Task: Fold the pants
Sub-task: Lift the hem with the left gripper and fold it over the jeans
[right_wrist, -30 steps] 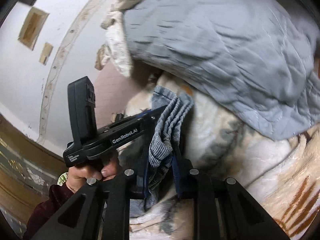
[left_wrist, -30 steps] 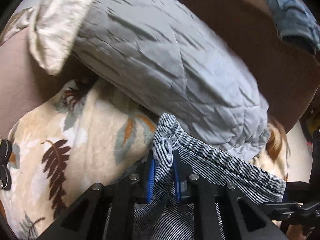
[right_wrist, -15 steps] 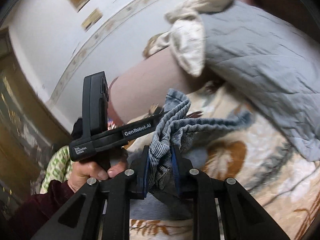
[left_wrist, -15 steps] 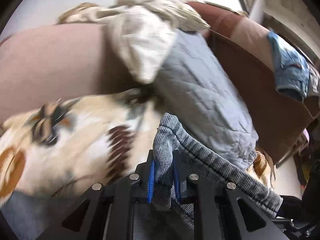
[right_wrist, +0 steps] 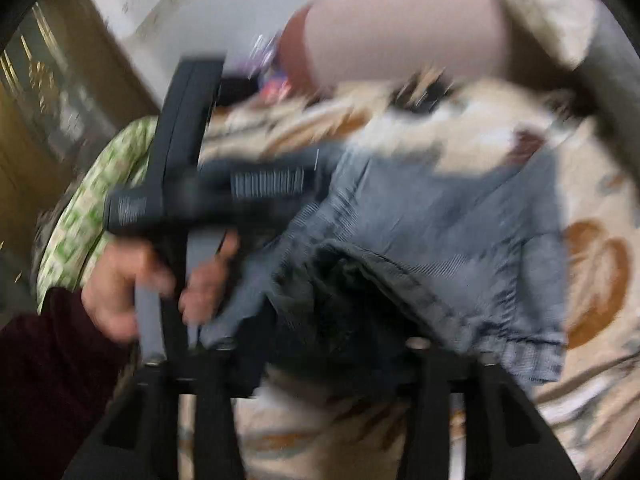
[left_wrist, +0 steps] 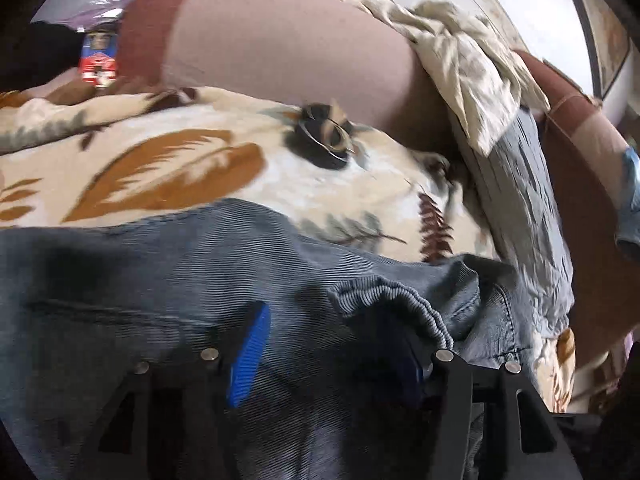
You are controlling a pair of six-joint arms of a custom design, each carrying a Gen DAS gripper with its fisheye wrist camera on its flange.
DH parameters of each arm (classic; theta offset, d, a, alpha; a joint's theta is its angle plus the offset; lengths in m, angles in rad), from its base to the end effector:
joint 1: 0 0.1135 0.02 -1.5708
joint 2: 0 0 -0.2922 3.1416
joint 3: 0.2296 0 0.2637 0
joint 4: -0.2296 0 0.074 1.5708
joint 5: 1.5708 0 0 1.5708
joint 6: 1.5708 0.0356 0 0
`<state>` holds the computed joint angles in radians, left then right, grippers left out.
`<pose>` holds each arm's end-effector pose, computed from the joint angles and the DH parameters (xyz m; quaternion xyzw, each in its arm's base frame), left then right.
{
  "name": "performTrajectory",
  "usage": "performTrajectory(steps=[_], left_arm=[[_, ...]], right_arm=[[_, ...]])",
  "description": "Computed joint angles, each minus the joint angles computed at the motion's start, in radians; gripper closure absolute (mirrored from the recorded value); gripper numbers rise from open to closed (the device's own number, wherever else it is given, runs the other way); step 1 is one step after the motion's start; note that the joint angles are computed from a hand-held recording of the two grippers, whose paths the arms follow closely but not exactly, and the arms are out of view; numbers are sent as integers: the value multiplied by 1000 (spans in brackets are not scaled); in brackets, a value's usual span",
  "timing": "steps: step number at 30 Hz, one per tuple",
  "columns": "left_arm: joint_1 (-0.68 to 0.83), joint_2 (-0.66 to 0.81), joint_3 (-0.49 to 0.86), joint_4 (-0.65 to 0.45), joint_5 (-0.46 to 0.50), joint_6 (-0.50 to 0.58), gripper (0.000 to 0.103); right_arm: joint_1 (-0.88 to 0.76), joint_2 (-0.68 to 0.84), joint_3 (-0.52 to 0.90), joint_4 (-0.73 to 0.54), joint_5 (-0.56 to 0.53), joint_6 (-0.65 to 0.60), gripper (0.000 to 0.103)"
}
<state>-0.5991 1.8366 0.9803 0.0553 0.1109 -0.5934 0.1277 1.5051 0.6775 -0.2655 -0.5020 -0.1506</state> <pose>0.3169 -0.2212 0.1622 0.0235 0.9253 -0.2530 0.2814 0.2628 0.0510 0.1632 -0.1887 0.9239 0.2387 0.2319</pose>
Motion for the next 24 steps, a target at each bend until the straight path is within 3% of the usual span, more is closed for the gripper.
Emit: performTrajectory(steps=[5, 8, 11, 16, 20, 22, 23, 24], left_arm=[[-48, -132, -96, -24, -132, -39, 37], [-82, -225, -210, 43, -153, -124, 32], [-116, -269, -294, 121, -159, -224, 32], [-172, -235, -242, 90, -146, -203, 32], [-202, -177, -198, 62, -129, -197, 32], [-209, -151, -189, 66, -103, -215, 32], [-216, -139, -181, 56, -101, -225, 32], [-227, -137, -179, 51, -112, -231, 32]], right_arm=[[-301, -79, 56, -123, -355, -93, 49], [-498, -27, 106, -95, -467, 32, 46], [-585, 112, 163, -110, -545, 156, 43], [-520, 205, 210, -213, -397, 124, 43], [-483, 239, 210, -245, -354, 95, 43], [-462, 248, 199, -242, -372, 86, 49], [-446, 242, 193, -240, -370, 72, 66], [-432, 206, 165, -225, -336, 57, 89]])
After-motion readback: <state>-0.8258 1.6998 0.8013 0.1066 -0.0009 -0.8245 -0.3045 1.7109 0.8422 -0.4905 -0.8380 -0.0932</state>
